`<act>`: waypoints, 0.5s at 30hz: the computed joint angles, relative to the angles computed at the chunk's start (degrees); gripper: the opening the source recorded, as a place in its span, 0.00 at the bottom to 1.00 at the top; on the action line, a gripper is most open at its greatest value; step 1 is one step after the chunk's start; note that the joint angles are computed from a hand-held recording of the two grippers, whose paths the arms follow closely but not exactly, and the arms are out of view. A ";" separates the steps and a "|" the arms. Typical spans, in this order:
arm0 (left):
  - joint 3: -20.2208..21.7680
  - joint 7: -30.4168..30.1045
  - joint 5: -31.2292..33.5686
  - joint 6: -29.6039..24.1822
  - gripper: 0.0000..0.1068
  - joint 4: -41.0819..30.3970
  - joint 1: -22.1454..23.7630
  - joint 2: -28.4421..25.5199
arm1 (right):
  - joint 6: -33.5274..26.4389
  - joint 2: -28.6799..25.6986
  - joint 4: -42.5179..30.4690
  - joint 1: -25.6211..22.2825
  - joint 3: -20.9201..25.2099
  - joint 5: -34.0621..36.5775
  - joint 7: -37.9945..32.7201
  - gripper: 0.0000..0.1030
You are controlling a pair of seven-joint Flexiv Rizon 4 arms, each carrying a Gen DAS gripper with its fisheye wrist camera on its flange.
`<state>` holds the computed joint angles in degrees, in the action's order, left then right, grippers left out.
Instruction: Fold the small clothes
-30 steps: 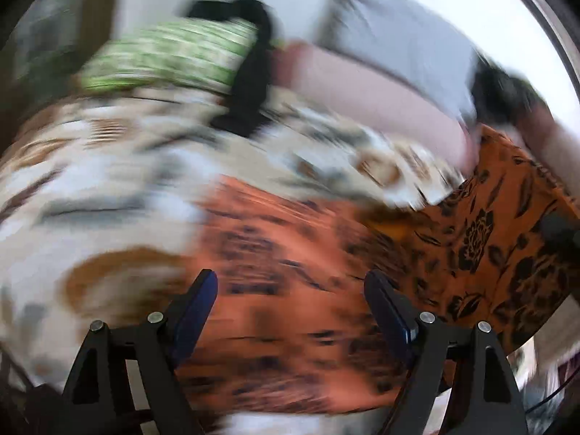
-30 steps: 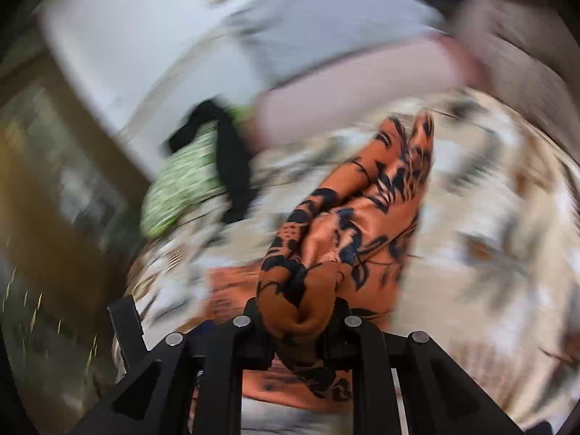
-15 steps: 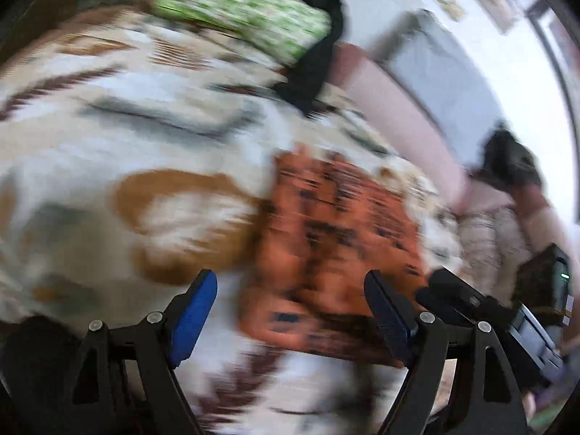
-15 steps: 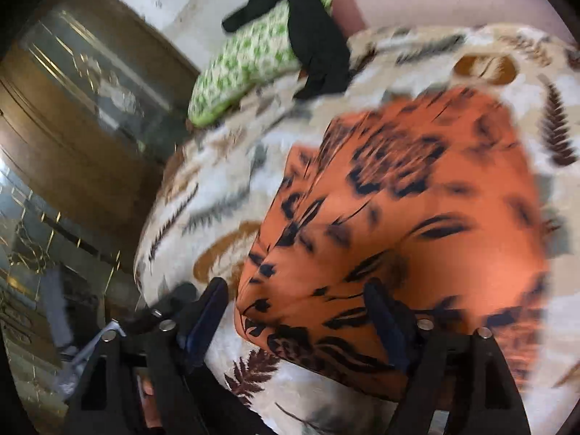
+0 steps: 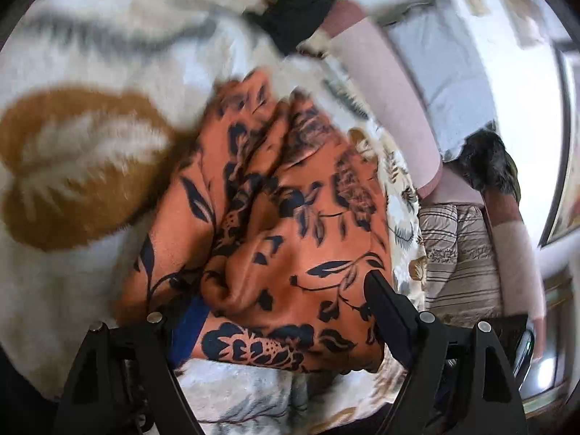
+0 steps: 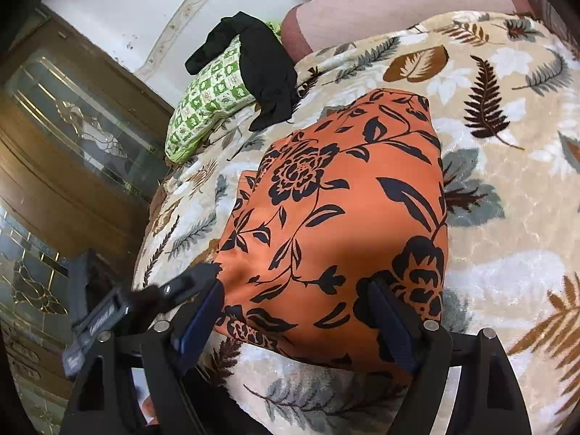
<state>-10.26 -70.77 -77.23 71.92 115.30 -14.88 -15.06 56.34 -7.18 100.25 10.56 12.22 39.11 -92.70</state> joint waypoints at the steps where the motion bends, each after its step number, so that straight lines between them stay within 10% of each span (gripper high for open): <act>1: -0.27 0.04 -1.74 0.54 0.67 -0.04 -0.06 -0.16 | -0.68 0.10 -0.15 -0.21 -0.10 0.24 0.04 0.81; 4: 1.19 -0.49 3.45 2.89 0.14 0.14 -1.31 -0.50 | -2.72 0.16 -1.18 0.08 -0.74 -2.95 1.79 0.81; 9: 1.48 -3.12 17.84 11.42 0.13 1.21 -2.53 -0.34 | -10.76 -5.30 -11.32 2.71 -2.96 -18.27 11.94 0.81; 15: 14.65 -18.91 48.68 13.35 0.13 -1.49 -10.55 -1.74 | -34.47 -22.52 -38.15 9.17 -3.13 -34.47 15.59 0.81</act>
